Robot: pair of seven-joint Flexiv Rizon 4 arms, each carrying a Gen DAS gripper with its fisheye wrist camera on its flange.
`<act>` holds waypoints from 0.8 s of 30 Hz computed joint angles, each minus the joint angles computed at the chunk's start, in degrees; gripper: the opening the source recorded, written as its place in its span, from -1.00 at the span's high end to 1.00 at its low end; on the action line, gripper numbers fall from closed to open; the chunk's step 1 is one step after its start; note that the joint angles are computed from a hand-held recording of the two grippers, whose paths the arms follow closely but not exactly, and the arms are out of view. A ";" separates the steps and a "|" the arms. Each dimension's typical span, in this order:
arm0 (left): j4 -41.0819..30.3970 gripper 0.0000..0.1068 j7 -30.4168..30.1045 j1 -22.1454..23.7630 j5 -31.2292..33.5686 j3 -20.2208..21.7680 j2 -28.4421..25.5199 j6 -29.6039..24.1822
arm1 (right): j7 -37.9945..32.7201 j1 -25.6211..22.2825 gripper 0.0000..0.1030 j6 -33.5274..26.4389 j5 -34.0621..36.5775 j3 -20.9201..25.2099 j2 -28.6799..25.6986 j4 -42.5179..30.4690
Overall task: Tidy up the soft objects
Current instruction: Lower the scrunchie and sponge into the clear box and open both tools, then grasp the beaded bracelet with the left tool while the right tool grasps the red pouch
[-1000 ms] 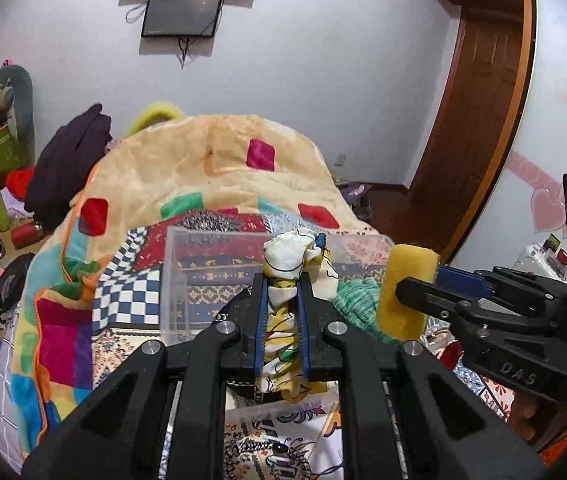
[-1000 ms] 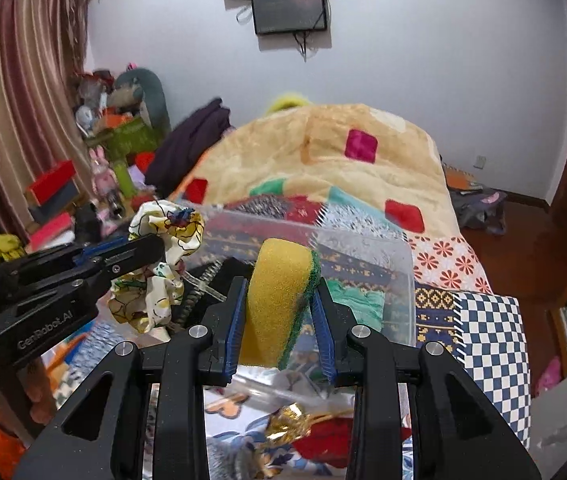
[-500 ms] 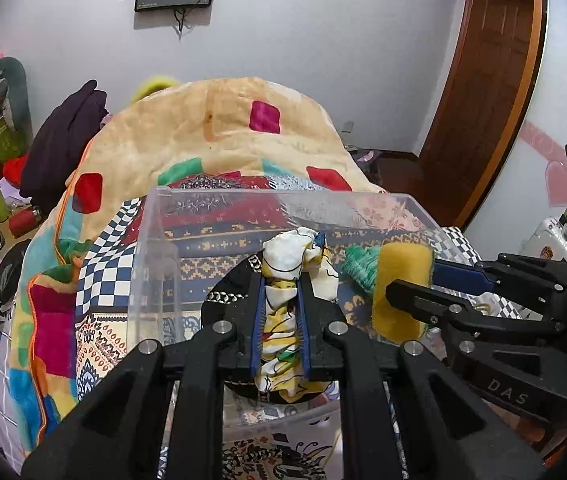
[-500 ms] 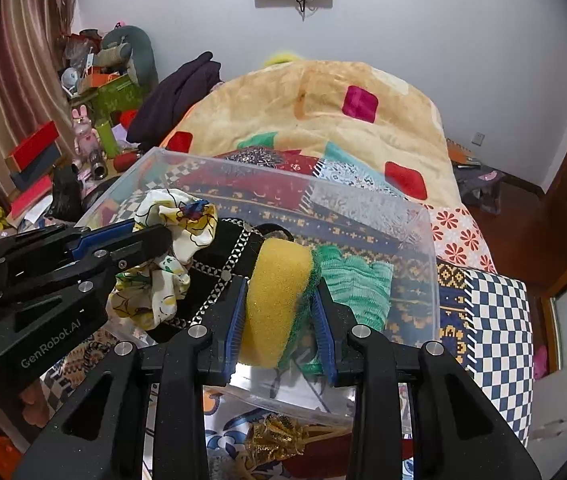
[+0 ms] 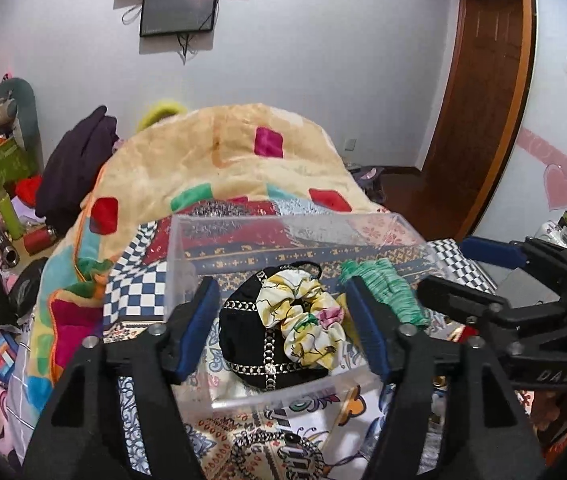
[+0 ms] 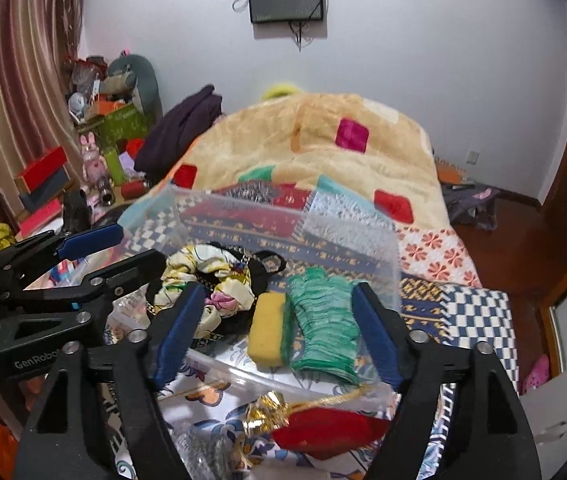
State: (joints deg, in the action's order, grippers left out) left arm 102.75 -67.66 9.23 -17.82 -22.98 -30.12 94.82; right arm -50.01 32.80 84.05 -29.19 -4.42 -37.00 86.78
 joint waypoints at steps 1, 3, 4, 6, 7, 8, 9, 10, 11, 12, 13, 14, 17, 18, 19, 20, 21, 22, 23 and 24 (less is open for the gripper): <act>0.62 -0.43 0.11 0.70 0.05 -0.83 0.38 0.67 | 0.88 0.75 -0.62 1.28 -0.35 -1.40 0.66 1.03; 2.45 -0.63 -0.04 2.71 0.51 -3.07 1.46 2.53 | 2.46 2.10 -0.67 3.64 -0.95 -3.95 1.92 3.09; 3.48 -0.75 -0.54 3.58 0.89 -3.91 2.09 3.67 | 3.09 2.62 -0.72 4.68 -1.09 -4.92 2.59 4.16; 4.74 -0.87 -1.92 4.48 2.01 -4.50 2.98 4.92 | 4.75 4.24 -0.85 6.92 -1.21 -7.67 4.07 6.81; 5.57 -0.89 -2.58 5.23 2.72 -5.01 3.55 5.25 | 5.56 5.20 -0.96 7.72 -1.18 -9.10 4.54 7.80; 6.04 -0.89 -3.12 5.76 3.41 -5.33 3.91 5.11 | 6.42 6.39 -1.00 8.91 -1.08 -10.89 5.05 9.06; 6.56 -0.89 -3.50 6.29 4.01 -5.64 4.29 4.71 | 6.80 7.33 -1.00 9.78 -0.89 -12.24 5.55 10.23; 7.22 -0.89 -3.69 6.78 4.50 -5.85 4.76 4.20 | 6.41 7.60 -1.00 9.78 -0.78 -12.55 6.14 11.24; 7.75 -0.89 -3.74 6.98 4.86 -5.79 5.10 3.87 | 5.99 7.70 -1.00 9.43 -0.73 -12.60 6.50 11.85; 8.26 -0.89 -3.76 6.89 5.12 -5.43 5.40 3.65 | 6.12 8.55 -1.00 9.22 -0.83 -13.62 6.84 12.75; 8.79 -0.89 -3.82 6.19 5.31 -4.29 5.76 3.37 | 6.10 8.92 -1.00 8.94 -0.94 -14.06 7.07 13.43; 9.16 -0.89 -3.98 5.30 5.34 -3.14 5.87 3.38 | 5.81 8.64 -1.00 8.68 -1.00 -13.69 7.33 14.07; 10.65 -0.89 -4.66 3.62 5.15 -0.60 6.19 3.36 | 5.58 7.31 -1.00 7.52 -0.86 -11.80 7.36 14.97; 11.17 -0.89 -4.87 3.33 5.10 -0.03 6.28 3.37 | 4.88 5.32 -1.00 6.57 -0.31 -9.10 6.85 14.38; 11.52 -0.89 -5.07 2.78 5.09 0.87 6.26 3.28 | 4.46 3.99 -1.00 5.85 0.03 -7.31 6.63 13.97; 11.80 -0.89 -5.37 1.54 5.08 2.60 6.29 3.03 | 3.62 1.89 -1.00 4.67 0.78 -4.43 5.92 12.97; 11.84 -0.89 -5.55 0.39 5.08 4.13 6.20 2.66 | 2.88 0.37 -1.00 4.03 1.32 -2.38 5.64 12.71; 12.01 -0.89 -5.68 -0.71 5.07 5.72 6.03 2.18 | 1.96 -1.27 -1.00 3.16 2.04 -0.06 5.08 12.00; 12.16 -0.89 -5.77 -1.32 4.95 6.49 5.94 1.96 | 1.60 -1.95 -1.00 2.77 2.47 0.97 4.76 11.74; 12.60 -0.89 -5.70 -1.17 4.77 6.44 5.85 1.74 | 1.26 -2.52 -1.00 2.09 2.89 1.88 4.26 11.19</act>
State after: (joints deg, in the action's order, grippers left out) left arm 115.34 -73.36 8.06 -13.06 -16.55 -24.27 96.56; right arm -48.75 30.28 86.14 -26.30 -2.54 -32.74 97.97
